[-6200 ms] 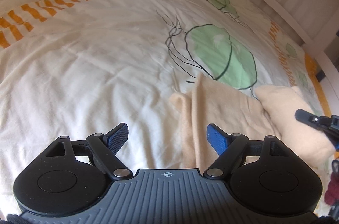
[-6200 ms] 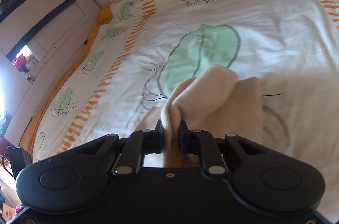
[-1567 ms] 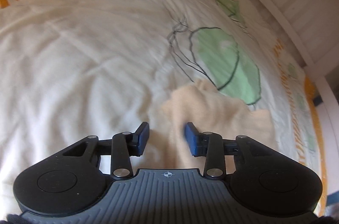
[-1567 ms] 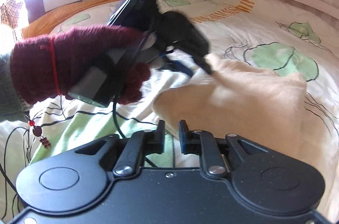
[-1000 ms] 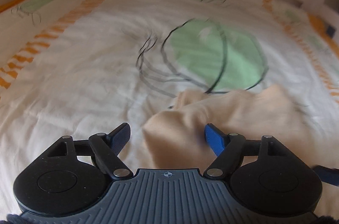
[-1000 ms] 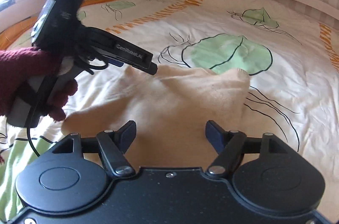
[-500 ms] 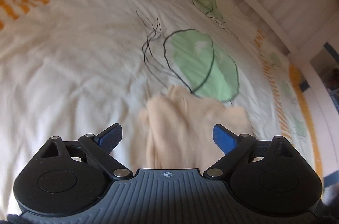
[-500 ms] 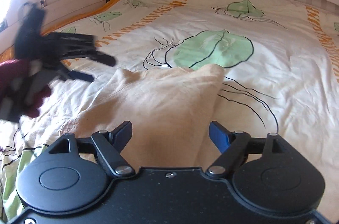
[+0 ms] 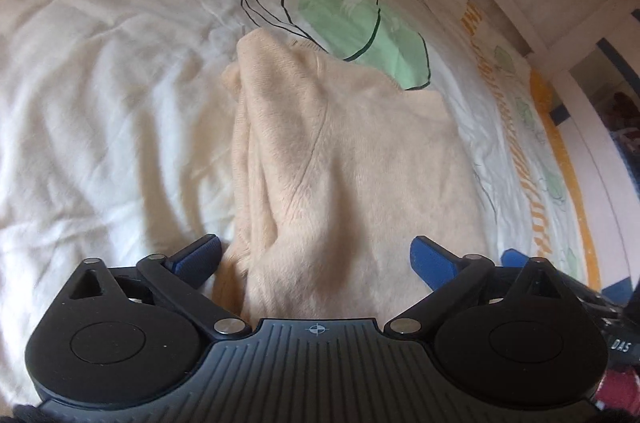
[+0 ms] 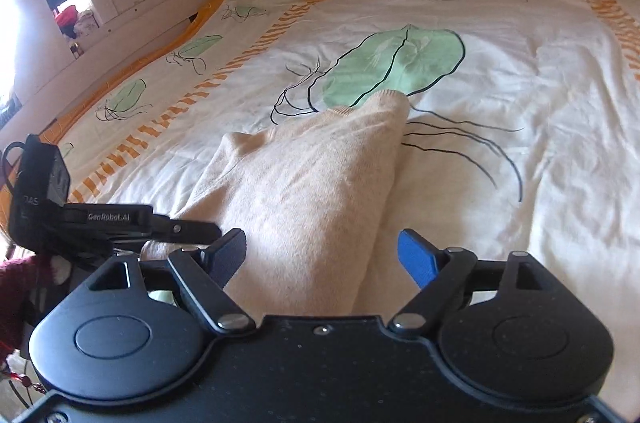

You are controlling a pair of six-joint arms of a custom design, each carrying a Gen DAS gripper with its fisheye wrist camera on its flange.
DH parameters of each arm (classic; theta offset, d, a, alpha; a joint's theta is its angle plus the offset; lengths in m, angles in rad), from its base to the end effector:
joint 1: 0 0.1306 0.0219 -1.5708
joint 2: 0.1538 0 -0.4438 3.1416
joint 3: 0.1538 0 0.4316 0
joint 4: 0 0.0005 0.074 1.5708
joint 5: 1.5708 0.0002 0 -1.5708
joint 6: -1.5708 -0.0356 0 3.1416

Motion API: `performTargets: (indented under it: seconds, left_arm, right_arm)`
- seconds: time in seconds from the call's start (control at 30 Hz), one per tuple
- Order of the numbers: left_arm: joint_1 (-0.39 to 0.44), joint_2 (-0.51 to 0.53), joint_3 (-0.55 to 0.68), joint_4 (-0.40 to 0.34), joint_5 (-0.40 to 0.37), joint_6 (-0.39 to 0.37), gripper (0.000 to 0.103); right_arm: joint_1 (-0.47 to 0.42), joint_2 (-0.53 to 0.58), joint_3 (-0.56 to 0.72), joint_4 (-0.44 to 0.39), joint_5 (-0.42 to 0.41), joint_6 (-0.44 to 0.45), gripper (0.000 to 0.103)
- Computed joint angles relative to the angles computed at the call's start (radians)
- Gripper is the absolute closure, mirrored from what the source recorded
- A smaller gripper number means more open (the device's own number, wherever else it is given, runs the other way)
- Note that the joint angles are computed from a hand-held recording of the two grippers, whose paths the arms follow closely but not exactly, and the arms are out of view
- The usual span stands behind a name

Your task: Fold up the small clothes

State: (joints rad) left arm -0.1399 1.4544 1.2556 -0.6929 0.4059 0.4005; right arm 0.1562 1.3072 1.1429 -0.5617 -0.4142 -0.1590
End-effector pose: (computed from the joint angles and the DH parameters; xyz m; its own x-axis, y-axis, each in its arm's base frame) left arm 0.5213 -0.0881 0.4057 -0.8553 -0.2413 -0.4586 0.0437 0.8482 -0.5278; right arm 0.4707 0.0881 0.4302 -0.7172 0.0338 -0.6961 -0.3303 0.8630 0.3822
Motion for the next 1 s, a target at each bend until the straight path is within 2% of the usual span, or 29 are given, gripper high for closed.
performTargets:
  seconds: [0.13,0.3,0.43,0.53,0.57,0.6,0.63,0.67,0.7,0.83,1.0]
  left_arm:
    - [0.004,0.004,-0.009,0.032,0.030,0.003,0.001]
    - [0.015,0.010,-0.014,0.060,0.063,0.065,0.001]
    - [0.016,0.016,-0.005,0.045,0.072,0.051,0.001]
    - [0.009,0.023,0.013,0.013,0.057,0.039,0.002]
    - [0.005,0.025,0.020,0.002,0.041,0.042,0.009]
    - [-0.001,0.029,0.030,-0.016,0.014,0.033,0.029]
    - [-0.006,0.030,0.038,-0.031,-0.010,0.011,0.040]
    - [-0.007,0.029,0.038,-0.031,-0.008,-0.002,0.060]
    - [-0.003,0.025,0.032,-0.020,0.017,0.009,0.069]
    - [-0.013,0.004,0.026,-0.051,0.004,-0.018,0.074]
    - [-0.017,-0.051,-0.017,-0.087,0.100,0.013,0.076]
  right_arm:
    - [-0.017,0.079,0.043,0.021,-0.079,-0.020,0.015]
    - [-0.043,0.205,0.118,0.066,-0.183,-0.132,0.013]
    - [-0.052,0.291,0.170,0.097,-0.264,-0.207,0.010]
    - [-0.052,0.316,0.184,0.131,-0.298,-0.259,0.011]
    - [-0.051,0.318,0.187,0.129,-0.299,-0.266,0.014]
    - [-0.049,0.318,0.191,0.117,-0.289,-0.262,0.032]
    - [-0.046,0.317,0.197,0.091,-0.265,-0.245,0.047]
    - [-0.046,0.317,0.200,0.070,-0.253,-0.233,0.049]
    - [-0.048,0.312,0.192,0.079,-0.254,-0.241,0.051]
    - [-0.046,0.274,0.175,0.066,-0.212,-0.241,0.056]
    - [-0.051,0.208,0.160,-0.020,-0.186,-0.215,0.057]
